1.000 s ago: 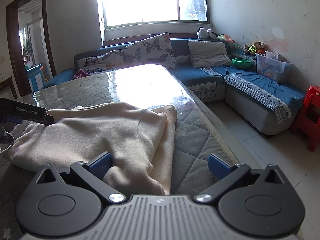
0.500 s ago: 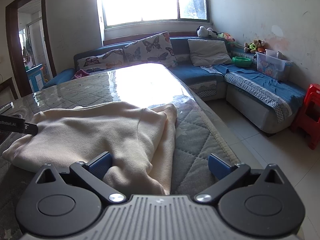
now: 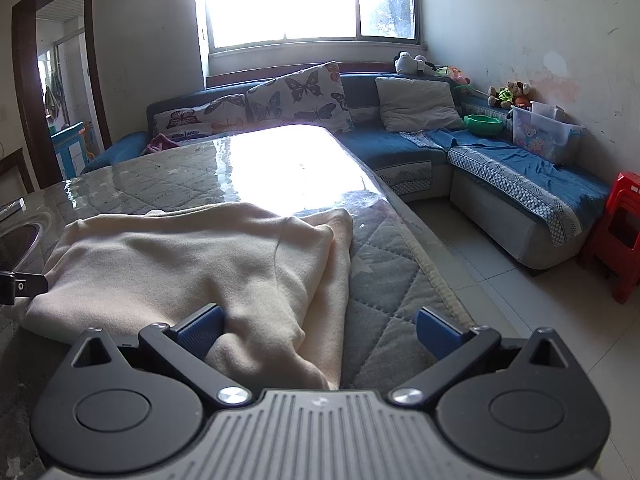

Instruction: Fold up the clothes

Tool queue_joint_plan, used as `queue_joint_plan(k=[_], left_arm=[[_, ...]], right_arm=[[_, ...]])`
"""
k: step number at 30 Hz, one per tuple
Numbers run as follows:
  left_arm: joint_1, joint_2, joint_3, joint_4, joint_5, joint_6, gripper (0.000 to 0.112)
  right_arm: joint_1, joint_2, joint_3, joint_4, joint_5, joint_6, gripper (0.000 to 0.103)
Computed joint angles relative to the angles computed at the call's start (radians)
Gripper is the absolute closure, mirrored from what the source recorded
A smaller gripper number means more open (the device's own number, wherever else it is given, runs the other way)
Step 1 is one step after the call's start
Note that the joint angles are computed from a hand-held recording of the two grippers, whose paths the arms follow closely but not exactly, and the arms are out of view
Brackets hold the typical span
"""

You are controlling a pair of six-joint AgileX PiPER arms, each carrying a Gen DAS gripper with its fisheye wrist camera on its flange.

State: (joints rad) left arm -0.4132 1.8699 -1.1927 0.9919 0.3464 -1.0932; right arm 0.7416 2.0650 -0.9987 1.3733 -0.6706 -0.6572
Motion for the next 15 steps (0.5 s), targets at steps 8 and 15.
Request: queue_joint_plan(k=[8, 15], left_arm=[[0.008, -0.007, 0.011, -0.016, -0.006, 0.016, 0.009], [0.013, -0.01, 0.014, -0.035, -0.01, 0.037, 0.009]], right_arm=[[-0.039, -0.068, -0.079, 0.121, 0.029, -0.266, 0.0], [-0.088, 0.043, -0.279, 0.292, 0.089, -0.642, 0.0]])
